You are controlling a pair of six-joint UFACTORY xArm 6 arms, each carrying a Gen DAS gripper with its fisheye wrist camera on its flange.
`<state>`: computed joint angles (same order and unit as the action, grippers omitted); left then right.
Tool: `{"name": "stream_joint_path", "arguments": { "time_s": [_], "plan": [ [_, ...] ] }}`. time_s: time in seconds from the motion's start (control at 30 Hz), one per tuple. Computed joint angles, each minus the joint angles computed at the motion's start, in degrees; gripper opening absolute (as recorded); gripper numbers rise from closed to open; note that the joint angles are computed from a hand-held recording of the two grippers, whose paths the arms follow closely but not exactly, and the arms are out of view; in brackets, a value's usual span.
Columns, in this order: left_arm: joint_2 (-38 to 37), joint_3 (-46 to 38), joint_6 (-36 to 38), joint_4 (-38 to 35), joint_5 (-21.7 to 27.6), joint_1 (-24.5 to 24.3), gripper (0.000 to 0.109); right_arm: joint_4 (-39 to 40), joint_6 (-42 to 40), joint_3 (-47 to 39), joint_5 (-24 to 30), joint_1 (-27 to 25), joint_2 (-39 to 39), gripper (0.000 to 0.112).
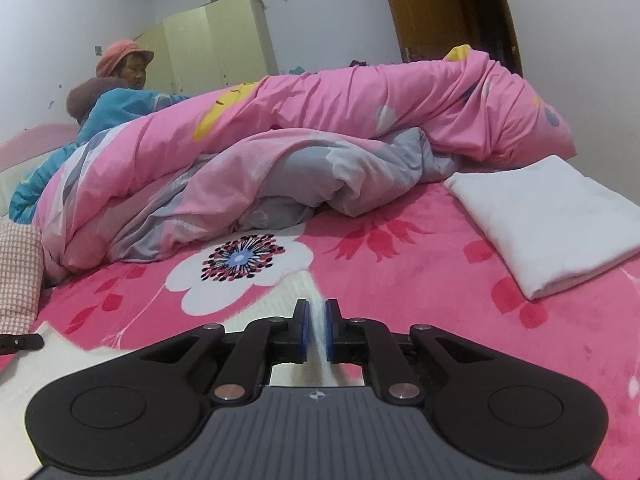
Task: Fold clothes
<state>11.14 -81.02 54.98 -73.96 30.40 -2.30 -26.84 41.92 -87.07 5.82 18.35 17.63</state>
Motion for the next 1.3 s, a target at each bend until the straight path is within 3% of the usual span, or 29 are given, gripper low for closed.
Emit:
{"name": "stream_joint_path", "arguments": {
  "time_s": [0.37,0.6,0.8,0.9,0.97,1.07,1.13,1.3],
  "plan": [
    [4.15,-5.11,-4.0,3.59,0.05,-0.65,0.01,-1.19,2.33,-0.87,0.15,-1.17,1.26,0.007],
    [5.3,-6.09,-5.63,4.87,0.1,-0.43,0.01,6.92,-3.65,-1.39,0.3,-1.03,2.49,0.007],
    [7.38,-7.21,-10.81,9.44,2.12,0.27,0.011,13.69,-9.32,-3.63,4.4,-0.42,4.3,0.008],
    [8.04,-7.78,-12.8,10.04,3.73,0.94,0.016,19.41,-13.85,-6.48,10.49,0.04,5.69,0.01],
    [7.96,-7.7,-13.77,9.51,4.4,1.37,0.02,19.76,-13.14,-7.13,12.47,-0.04,5.6,0.022],
    [6.75,-6.6,-15.72,9.12,4.08,1.84,0.031,14.13,-5.65,-4.05,12.14,-0.52,2.29,0.038],
    [4.07,-3.8,-16.62,9.44,0.41,1.59,0.045,10.06,-0.96,0.56,10.89,-0.99,-2.29,0.041],
    [-5.55,4.99,-13.61,3.27,-5.45,1.58,0.059,-1.21,15.58,15.34,8.31,-3.3,-17.1,0.043]
  ]
}}
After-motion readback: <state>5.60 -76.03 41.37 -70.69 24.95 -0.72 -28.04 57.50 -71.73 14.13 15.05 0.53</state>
